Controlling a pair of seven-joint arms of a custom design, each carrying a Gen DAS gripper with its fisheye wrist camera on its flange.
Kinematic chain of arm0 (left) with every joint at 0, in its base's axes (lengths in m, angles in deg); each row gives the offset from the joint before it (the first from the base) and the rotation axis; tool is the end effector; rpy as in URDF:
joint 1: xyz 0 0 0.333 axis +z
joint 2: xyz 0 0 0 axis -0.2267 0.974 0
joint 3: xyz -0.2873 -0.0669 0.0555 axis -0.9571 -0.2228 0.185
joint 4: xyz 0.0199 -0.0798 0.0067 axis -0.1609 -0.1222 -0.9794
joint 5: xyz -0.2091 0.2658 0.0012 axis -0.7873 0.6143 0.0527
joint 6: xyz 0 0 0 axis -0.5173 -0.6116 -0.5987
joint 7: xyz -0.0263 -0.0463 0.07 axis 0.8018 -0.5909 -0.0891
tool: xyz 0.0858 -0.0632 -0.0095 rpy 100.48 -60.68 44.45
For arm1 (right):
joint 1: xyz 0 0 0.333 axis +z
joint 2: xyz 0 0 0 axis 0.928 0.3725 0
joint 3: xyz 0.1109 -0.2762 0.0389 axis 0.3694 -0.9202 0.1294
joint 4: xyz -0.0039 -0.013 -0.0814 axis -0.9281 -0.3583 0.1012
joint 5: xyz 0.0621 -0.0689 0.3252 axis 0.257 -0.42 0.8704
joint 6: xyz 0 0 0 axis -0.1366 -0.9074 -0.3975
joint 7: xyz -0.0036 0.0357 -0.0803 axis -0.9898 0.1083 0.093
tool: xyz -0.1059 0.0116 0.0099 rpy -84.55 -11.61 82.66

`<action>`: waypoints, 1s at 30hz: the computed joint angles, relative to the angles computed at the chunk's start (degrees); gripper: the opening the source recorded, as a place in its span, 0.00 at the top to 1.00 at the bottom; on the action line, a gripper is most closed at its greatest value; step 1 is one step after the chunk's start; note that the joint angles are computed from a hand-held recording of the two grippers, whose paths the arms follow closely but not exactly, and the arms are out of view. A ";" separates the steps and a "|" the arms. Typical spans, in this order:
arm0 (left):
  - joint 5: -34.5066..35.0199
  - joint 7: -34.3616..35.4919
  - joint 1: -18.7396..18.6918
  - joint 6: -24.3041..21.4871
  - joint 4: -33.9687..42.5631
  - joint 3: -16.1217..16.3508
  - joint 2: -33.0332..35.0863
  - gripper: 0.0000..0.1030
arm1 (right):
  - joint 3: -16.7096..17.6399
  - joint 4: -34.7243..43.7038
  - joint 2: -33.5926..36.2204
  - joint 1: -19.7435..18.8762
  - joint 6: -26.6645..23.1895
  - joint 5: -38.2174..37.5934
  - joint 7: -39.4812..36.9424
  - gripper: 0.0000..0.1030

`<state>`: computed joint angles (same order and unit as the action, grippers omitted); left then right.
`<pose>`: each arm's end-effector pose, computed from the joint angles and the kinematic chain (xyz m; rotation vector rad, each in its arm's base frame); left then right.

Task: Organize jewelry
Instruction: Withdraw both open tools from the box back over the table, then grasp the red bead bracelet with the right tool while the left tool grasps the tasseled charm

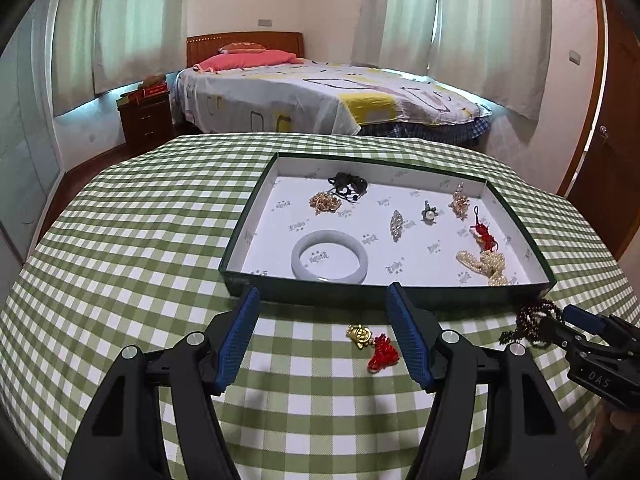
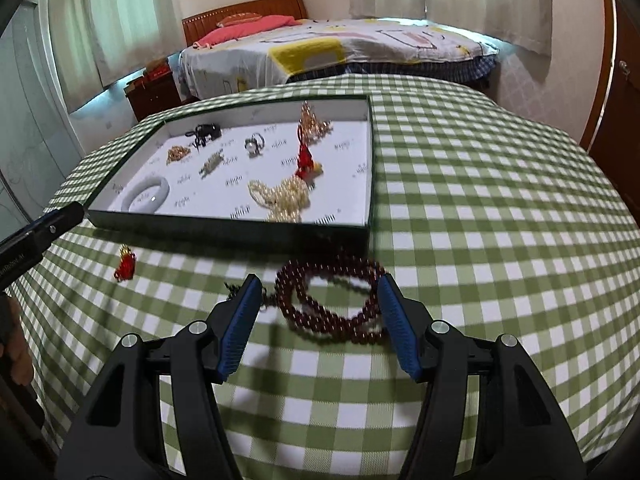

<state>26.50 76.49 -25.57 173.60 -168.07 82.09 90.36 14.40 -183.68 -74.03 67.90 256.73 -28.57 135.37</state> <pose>0.5202 -0.2118 0.4234 -1.7295 1.7385 -0.8588 0.5300 0.0224 0.3902 -1.8288 1.7193 -0.5579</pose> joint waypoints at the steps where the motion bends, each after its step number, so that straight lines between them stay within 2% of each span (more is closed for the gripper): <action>1: -0.25 0.17 0.05 -0.02 -0.14 -0.04 -0.03 0.38 | 0.15 0.07 0.04 -0.13 -0.05 0.14 -0.26 0.43; 4: -0.16 -0.30 0.03 -0.06 -0.62 0.05 -0.20 0.38 | 1.38 0.20 -0.08 -0.76 -0.29 1.79 -2.62 0.43; 9: -0.90 0.06 0.15 -0.18 -0.97 -0.11 -0.17 0.38 | 1.31 1.56 0.80 0.21 -0.53 2.25 -4.17 0.45; 15: -1.30 0.52 0.19 -0.16 -0.93 -0.05 0.08 0.38 | -2.77 4.29 3.15 3.29 -2.14 -6.06 4.12 0.57; 20: -2.95 2.05 0.18 -0.10 -1.01 -0.03 0.36 0.38 | -4.15 5.30 4.58 3.85 -4.32 -12.56 10.17 0.64; 24: -3.77 2.86 -0.07 0.02 -1.12 0.17 0.49 0.38 | -3.06 4.12 3.68 2.49 -4.86 -14.08 10.95 0.69; 26: -4.36 3.31 -0.26 0.00 -1.12 0.21 0.58 0.38 | -2.26 3.35 3.06 1.62 -5.01 -13.49 10.09 0.76; 28: -4.62 3.56 -0.42 0.18 -1.02 0.42 0.73 0.38 | -0.83 2.51 2.43 0.24 -4.85 -11.17 7.79 0.77; 30: -5.18 4.13 -0.55 0.22 -0.91 0.44 0.95 0.38 | -0.83 2.12 2.22 0.36 -4.47 -10.29 7.00 0.77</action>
<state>21.32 80.62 -26.12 173.82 -168.98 82.53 91.31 13.58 -181.57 -71.80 68.26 252.26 -38.86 142.37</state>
